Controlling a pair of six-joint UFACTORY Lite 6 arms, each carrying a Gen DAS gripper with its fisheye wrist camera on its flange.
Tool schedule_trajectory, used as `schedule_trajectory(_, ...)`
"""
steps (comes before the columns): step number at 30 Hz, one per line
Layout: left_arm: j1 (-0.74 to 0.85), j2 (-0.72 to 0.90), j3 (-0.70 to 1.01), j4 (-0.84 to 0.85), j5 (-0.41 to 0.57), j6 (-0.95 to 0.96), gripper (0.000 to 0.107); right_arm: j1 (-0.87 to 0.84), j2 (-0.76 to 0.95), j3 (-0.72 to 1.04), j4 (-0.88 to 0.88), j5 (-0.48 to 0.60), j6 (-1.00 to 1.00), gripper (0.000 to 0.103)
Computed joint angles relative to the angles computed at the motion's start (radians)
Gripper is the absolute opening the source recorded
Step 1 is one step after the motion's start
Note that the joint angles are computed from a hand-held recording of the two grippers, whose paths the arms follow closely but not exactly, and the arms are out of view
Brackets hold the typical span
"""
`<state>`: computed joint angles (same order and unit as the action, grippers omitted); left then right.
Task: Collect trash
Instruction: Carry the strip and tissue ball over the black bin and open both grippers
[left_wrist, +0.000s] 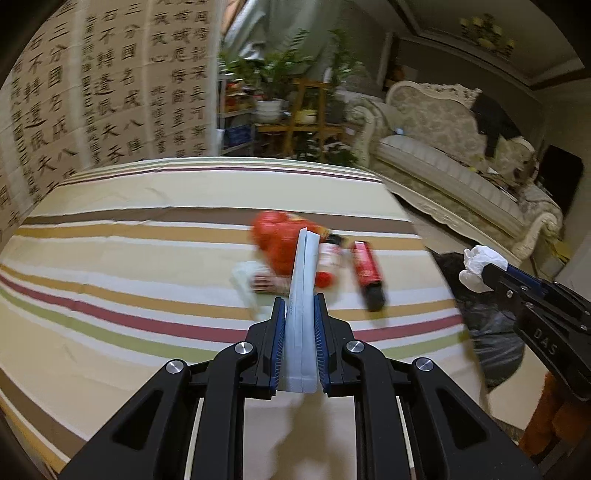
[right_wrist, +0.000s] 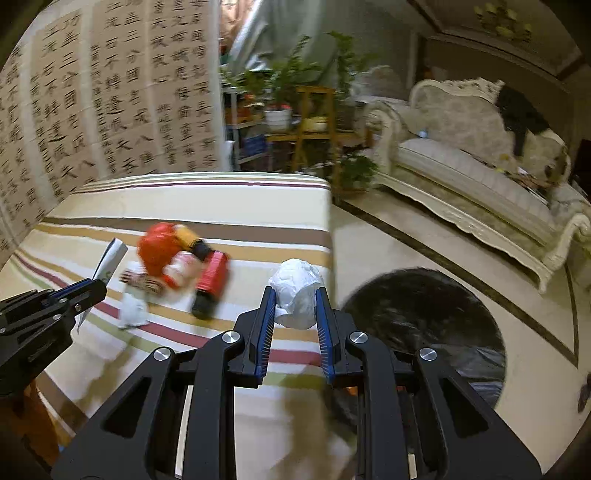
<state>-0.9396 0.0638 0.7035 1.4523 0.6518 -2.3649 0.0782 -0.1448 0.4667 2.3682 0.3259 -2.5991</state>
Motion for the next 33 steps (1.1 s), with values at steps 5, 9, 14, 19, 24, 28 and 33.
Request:
schedule_trajectory(5, -0.026, 0.142, 0.156, 0.026, -0.036, 0.016, 0.017, -0.196, 0.036, 0.001, -0.131, 0.066, 0.053, 0.022)
schedule_trajectory(9, -0.051, 0.261, 0.295, 0.02, -0.051, 0.074, 0.017, -0.333, 0.093, 0.02, -0.193, 0.118, 0.057, 0.022)
schedule_trajectory(14, -0.072, 0.431, 0.51, -0.037, -0.073, 0.206, 0.017, -0.451, 0.176, 0.062, -0.237, 0.164, 0.055, 0.022)
schedule_trajectory(19, -0.073, 0.575, 0.711, -0.124, -0.085, 0.362, 0.017, -0.52, 0.263, 0.12, -0.262, 0.191, 0.059, 0.022)
schedule_trajectory(24, -0.068, 0.677, 0.853, -0.199, -0.091, 0.486, 0.017, -0.565, 0.349, 0.184, -0.279, 0.203, 0.068, 0.022)
schedule_trajectory(28, -0.062, 0.747, 0.948, -0.255, -0.096, 0.572, 0.017, -0.58, 0.396, 0.218, -0.28, 0.204, 0.07, 0.023)
schedule_trajectory(33, -0.055, 0.806, 1.03, -0.312, -0.09, 0.637, 0.037, -0.589, 0.448, 0.26, -0.29, 0.197, 0.088, 0.031)
